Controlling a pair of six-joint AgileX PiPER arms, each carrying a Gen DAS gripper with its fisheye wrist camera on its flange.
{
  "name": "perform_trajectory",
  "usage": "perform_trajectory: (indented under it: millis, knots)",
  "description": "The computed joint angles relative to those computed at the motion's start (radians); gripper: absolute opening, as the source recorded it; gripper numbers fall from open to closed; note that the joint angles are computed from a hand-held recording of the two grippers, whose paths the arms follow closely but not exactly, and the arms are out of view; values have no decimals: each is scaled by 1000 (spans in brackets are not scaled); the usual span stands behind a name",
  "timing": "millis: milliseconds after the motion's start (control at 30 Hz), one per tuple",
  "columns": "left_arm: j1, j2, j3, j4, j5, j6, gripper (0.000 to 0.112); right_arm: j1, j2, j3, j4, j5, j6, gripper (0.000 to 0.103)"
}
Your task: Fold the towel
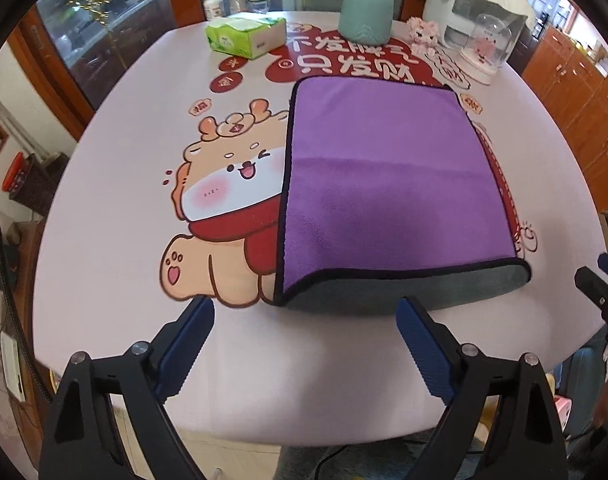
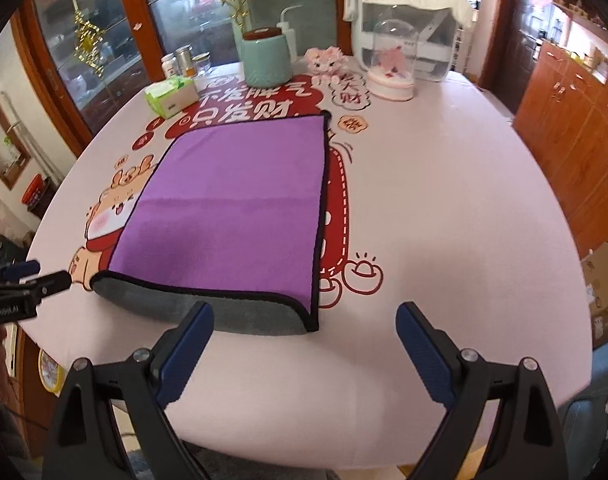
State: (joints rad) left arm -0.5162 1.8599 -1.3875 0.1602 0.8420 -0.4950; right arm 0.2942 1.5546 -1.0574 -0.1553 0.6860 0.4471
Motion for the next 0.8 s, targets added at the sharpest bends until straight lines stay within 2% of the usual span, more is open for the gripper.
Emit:
perform_trajectory:
  millis: [167,300,367,433,567,667,800]
  knots:
    - [54,44,33,-100,-91,191,91,-60,77,18,151,-84,-250,81]
    - [85,59,67,-175,-166,326,90,-102,128,16,313,-110,-464,71]
    - [119,65,80,-290,-192,461,80,-123,153,10,403,-118,-581,69]
    - [156,82,72,-412,-182,596,74,-142,181,-3,475,-113,-684,67]
    - [203,117,47,-551,-153,760,74,-183,230,-34,594,-73,-856,55]
    - [217,142,23,-610,-125,851,74,-205,264,-57,652,-41,-950,51]
    - [202,166,-9,-604,-97,898,72,-210,296,-80,675,-19,-1011,41]
